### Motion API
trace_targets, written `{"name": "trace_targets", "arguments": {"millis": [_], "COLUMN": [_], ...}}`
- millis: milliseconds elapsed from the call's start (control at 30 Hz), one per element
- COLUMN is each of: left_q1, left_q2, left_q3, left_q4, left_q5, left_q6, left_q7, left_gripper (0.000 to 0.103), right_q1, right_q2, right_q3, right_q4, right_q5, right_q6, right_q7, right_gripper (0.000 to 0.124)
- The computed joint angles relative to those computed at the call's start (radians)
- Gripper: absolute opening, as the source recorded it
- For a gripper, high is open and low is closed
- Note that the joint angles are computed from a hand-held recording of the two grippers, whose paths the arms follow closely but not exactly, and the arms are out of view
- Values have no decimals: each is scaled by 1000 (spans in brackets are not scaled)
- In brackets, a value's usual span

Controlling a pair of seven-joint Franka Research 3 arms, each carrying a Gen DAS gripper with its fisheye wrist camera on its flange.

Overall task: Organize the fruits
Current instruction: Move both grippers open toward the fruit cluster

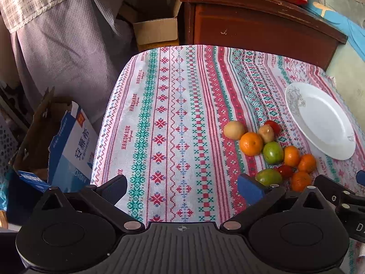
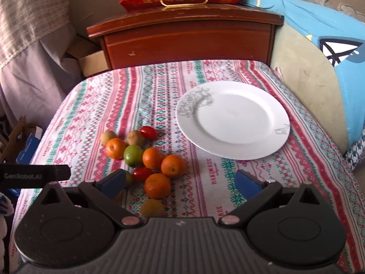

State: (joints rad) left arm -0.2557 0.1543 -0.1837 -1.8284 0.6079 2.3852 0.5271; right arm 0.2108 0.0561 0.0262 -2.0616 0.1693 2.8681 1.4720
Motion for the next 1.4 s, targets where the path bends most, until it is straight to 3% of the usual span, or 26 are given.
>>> {"name": "trace_targets", "arguments": {"millis": [333, 467, 567, 700, 1400], "left_q1": [0, -3, -7, -4, -2], "left_q2": [12, 13, 14, 17, 22], "left_q3": [-5, -4, -3, -7, -7], "left_q4": [17, 16, 16, 16, 9], "left_q5": [-36, -32, -28, -50, -106], "left_q6": [-19, -9, -8, 1, 14], "left_q7": [29, 50, 46, 73, 116], "left_gripper": [102, 102, 102, 103, 102], "right_q1": [1, 6, 19, 18, 14], "right_q2": [1, 8, 18, 29, 43], "right_q3": [-6, -19, -37, -38, -31], "right_q4": [9, 28, 57, 87, 108], "right_q5": [-29, -150, -322, -384, -403], "right_q6": [-47, -88, -145, -207, -242], "right_q7": [22, 140, 298, 386, 387], "right_gripper": [97, 97, 97, 97, 93]}}
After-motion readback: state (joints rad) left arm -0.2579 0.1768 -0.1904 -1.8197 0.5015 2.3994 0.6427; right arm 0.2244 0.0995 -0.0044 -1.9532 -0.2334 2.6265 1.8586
